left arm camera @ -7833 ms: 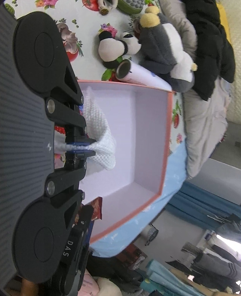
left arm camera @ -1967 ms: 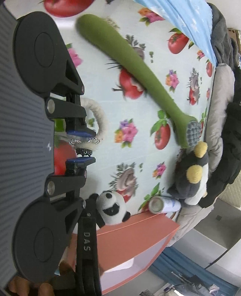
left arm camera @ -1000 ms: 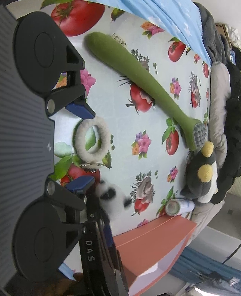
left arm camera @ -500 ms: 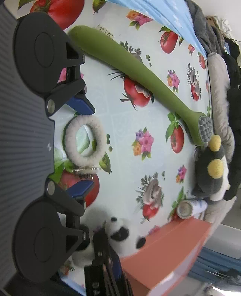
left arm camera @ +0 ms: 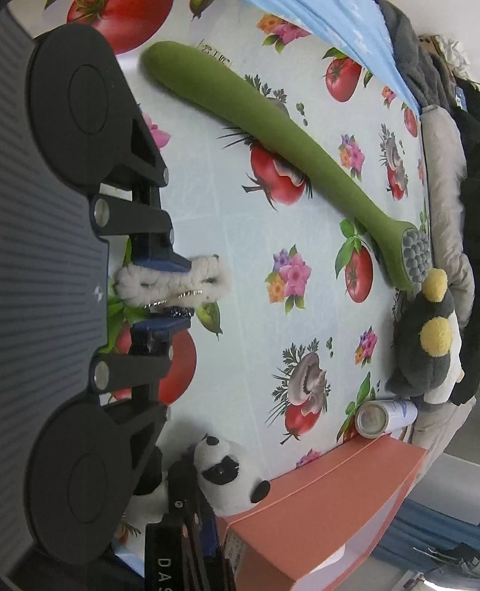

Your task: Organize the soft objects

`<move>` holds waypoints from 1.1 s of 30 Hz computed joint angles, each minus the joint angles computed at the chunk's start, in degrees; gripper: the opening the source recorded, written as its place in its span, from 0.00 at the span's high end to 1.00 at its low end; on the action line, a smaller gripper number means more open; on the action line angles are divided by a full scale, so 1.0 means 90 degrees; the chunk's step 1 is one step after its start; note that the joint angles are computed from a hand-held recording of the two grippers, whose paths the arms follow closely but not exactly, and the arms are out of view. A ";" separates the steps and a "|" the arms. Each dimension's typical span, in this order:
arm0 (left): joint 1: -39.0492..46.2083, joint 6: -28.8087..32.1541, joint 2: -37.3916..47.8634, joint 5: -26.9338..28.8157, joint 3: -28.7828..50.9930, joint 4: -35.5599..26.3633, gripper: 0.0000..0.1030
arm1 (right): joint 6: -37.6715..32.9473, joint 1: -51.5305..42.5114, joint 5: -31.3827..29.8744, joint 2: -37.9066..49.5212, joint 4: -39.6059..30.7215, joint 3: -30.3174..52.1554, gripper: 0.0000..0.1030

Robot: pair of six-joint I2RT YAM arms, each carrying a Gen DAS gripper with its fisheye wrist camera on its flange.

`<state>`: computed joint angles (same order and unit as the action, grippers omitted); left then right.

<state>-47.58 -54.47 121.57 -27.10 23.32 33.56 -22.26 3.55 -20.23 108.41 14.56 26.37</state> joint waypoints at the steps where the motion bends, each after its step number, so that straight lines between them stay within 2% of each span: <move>1: -0.0039 -0.0047 -0.0030 -0.0039 0.0018 -0.0060 0.74 | 0.0003 -0.0014 -0.0017 -0.0035 0.0014 -0.0029 0.59; 3: -0.0116 -0.0128 -0.0138 -0.0080 -0.0022 -0.0068 0.78 | 0.0032 -0.0043 -0.0049 -0.0143 0.0011 -0.0094 0.59; 4: -0.0163 -0.0172 -0.0237 -0.0104 -0.0049 -0.0111 0.85 | 0.0055 -0.0058 -0.0073 -0.0216 -0.0005 -0.0127 0.59; 5: -0.0206 -0.0214 -0.0335 -0.0128 -0.0074 -0.0162 0.87 | 0.0066 -0.0078 -0.0108 -0.0300 -0.0031 -0.0158 0.59; 14: -0.0716 -0.0721 -0.1489 -0.0614 -0.0166 -0.1145 0.88 | 0.0084 -0.0365 -0.0479 -0.1196 -0.0469 -0.0308 0.59; 21: -0.1236 -0.0974 -0.2887 -0.1303 0.0049 -0.2591 0.88 | 0.0065 -0.0801 -0.0917 -0.2226 -0.1210 -0.0299 0.59; 26: -0.1487 -0.0792 -0.3862 -0.1850 0.0402 -0.3450 0.88 | -0.0050 -0.1213 -0.1293 -0.3104 -0.1885 -0.0168 0.59; 33: -0.1621 0.0043 -0.4546 -0.2321 0.1150 -0.3730 0.88 | -0.0198 -0.1919 -0.1936 -0.4181 -0.2771 0.0209 0.59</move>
<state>-62.17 -54.09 80.66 -47.99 33.67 -0.01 -24.04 -13.72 -37.65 70.78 -10.38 28.25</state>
